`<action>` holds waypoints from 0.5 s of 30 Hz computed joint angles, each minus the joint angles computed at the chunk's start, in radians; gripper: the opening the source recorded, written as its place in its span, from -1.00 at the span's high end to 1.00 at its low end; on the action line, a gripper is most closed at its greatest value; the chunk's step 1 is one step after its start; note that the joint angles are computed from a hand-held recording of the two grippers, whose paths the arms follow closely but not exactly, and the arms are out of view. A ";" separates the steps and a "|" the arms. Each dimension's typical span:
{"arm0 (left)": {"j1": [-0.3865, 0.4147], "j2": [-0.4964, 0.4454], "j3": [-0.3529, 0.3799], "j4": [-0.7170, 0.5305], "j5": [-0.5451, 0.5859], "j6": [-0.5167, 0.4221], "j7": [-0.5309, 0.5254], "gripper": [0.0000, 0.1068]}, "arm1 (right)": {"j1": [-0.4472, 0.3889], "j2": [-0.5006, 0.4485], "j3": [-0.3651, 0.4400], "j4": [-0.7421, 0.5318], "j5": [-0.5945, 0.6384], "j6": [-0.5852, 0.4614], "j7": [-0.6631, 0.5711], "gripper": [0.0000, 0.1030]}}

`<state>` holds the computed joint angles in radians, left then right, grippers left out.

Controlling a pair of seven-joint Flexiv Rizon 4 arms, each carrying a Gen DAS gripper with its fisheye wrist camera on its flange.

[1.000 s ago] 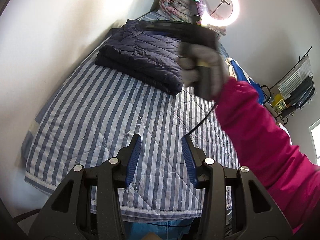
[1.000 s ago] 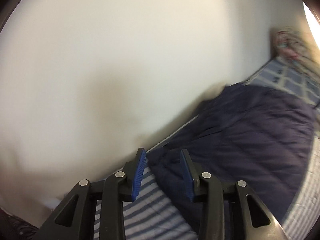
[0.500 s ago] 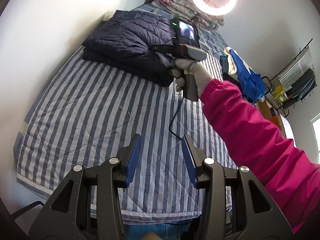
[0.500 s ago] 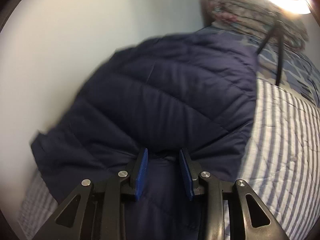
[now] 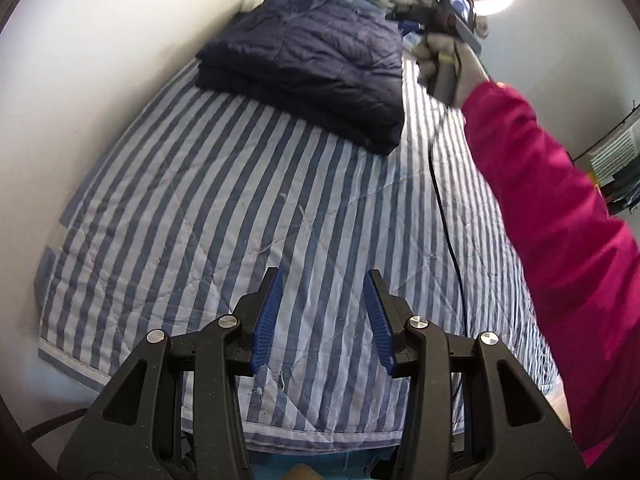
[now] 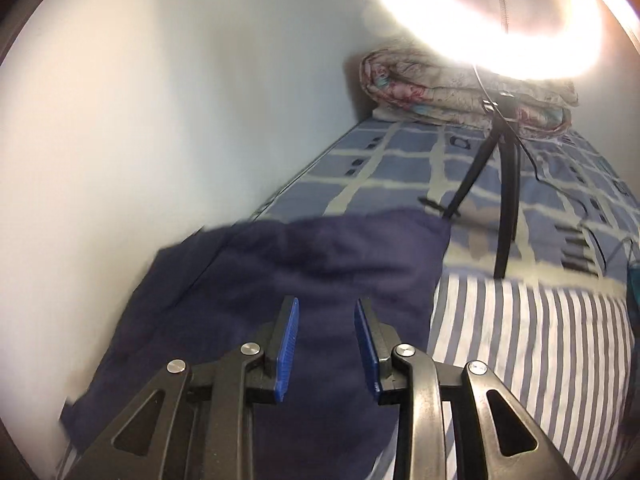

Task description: Fold large clothes

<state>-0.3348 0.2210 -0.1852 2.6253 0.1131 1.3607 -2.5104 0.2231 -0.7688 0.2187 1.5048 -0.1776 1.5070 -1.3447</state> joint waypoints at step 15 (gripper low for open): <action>0.017 -0.044 0.005 -0.024 0.067 0.008 -0.027 0.20 | -0.016 -0.036 0.049 -0.086 0.079 -0.169 -0.068 0.10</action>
<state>-0.3175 0.1770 -0.1804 2.6015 0.1800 1.3690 -2.5378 0.2074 -0.8047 0.2673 1.4189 -0.0981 1.3376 -1.4123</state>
